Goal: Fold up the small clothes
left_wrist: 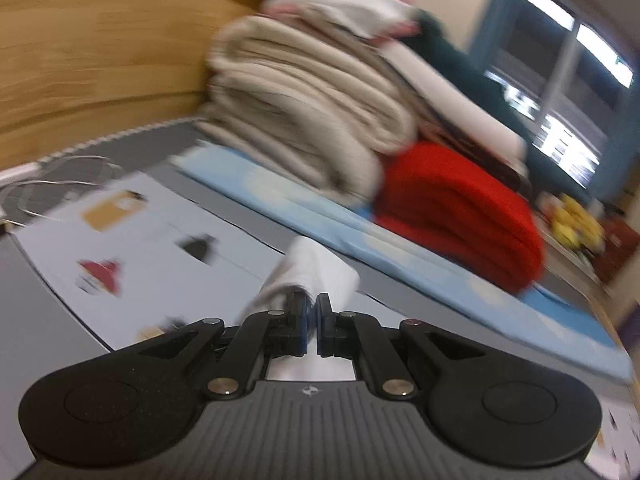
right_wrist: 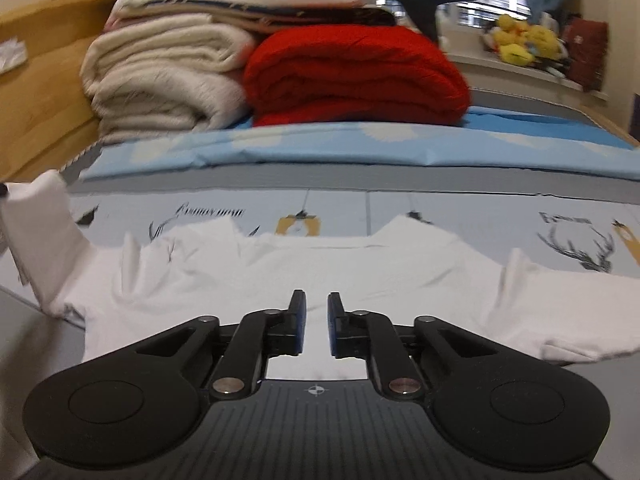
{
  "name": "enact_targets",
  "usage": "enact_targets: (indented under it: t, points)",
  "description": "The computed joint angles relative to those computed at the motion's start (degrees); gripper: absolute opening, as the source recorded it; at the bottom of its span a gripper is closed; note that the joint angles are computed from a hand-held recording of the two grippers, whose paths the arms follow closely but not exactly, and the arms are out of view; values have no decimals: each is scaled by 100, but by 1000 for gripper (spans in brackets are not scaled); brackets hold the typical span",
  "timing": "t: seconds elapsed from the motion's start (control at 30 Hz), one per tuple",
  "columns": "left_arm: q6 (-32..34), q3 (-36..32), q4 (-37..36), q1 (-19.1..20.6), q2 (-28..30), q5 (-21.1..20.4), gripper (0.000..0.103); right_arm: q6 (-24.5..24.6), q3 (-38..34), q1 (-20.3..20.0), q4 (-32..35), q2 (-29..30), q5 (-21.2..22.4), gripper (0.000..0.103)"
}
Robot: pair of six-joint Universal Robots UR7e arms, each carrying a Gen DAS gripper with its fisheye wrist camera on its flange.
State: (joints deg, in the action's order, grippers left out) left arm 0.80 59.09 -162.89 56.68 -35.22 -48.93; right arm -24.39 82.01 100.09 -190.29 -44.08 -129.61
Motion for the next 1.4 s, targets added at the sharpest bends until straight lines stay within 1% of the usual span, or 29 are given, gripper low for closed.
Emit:
enact_targets:
  t: [0.07,0.1,0.13,0.17,0.2,0.23,0.27,0.33,0.43,0.53,0.6,0.67,0.7,0.73,0.77,0.8,0.83,0.87,0.9,0.93,1.0,1.03,1.07,1.13,1.2,1.23,1.3,1.33,1.4]
  points:
    - [22,601,-322,-81,-145,-175,4,77,136,47,-168,-108,-15,6]
    - [-120,790,-272,-89,-186,-242,4,136,218,70,-172,-186,-13,6]
    - [-485,897,4,-87,-220,-238,4,141,303,90,-263,-249,5,6]
    - [-1008,905,313,-55,-236,-337,4,134,386,110,-358,-309,5,6]
    - [-1373,918,395,-16,-245,-543,4,144,462,123,-442,-366,6,6]
    - [-1594,904,402,1,-211,-621,4,173,558,123,-518,-435,24,6]
    - [-1673,881,425,-17,-170,-555,4,208,669,117,-593,-504,40,6]
    - [-1678,842,353,-68,-89,-454,4,262,849,89,-608,-598,-33,6]
    - [-1510,640,208,-147,95,-241,3,446,962,36,-283,-696,-301,6]
    - [-991,156,-21,-215,397,19,4,578,878,-37,-191,-698,-427,6]
    - [-509,-52,-178,-272,571,-74,4,612,717,-79,-236,-626,-505,6]
    - [92,-142,-323,-337,715,-468,4,715,505,-124,-238,-530,-590,6]
    - [341,-163,-179,-369,743,-809,4,783,420,-144,-235,-496,-614,6]
    - [541,-217,204,-361,747,-1390,4,852,351,-165,-248,-466,-636,6]
    - [698,-306,804,-333,759,-1990,5,914,254,-187,-278,-415,-680,6]
    - [817,-410,1404,-279,795,-2532,15,942,163,-208,-329,-359,-747,6]
    - [929,-514,2004,-242,848,-2833,20,962,82,-229,-351,-313,-834,6]
    - [989,-730,2575,-215,912,-2895,20,1000,-46,-256,-340,-240,-962,6]
    - [969,-906,2906,-204,961,-2717,23,1074,-149,-280,-291,-189,-1058,7]
    - [781,-1075,2999,-160,1009,-2537,24,1235,-234,-315,-177,-163,-1105,7]
    - [143,-1514,3068,13,1116,-2513,24,1554,-303,-379,76,-178,-1061,8]
    - [-259,-1713,2984,107,1159,-2388,24,1677,-320,-407,175,-191,-1012,8]
    - [-556,-1839,2885,170,1188,-2163,24,1757,-321,-431,244,-206,-933,10]
    - [-1068,-2055,2908,238,1245,-1481,24,1829,-329,-477,425,-228,-726,16]
    - [-1531,-2422,3396,278,1388,-783,24,1844,-349,-500,715,-245,-496,22]
    - [-1741,-2561,3628,304,1444,-593,24,1775,-358,-521,992,-259,-282,23]
    - [-2060,-2777,3952,380,1523,-573,24,1497,-409,-536,1600,-251,124,25]
    - [-2160,-2837,4055,421,1528,-674,24,1277,-436,-527,1851,-205,297,25]
    - [-2231,-3032,4250,466,1592,-872,24,857,-480,-484,2129,-72,461,26]
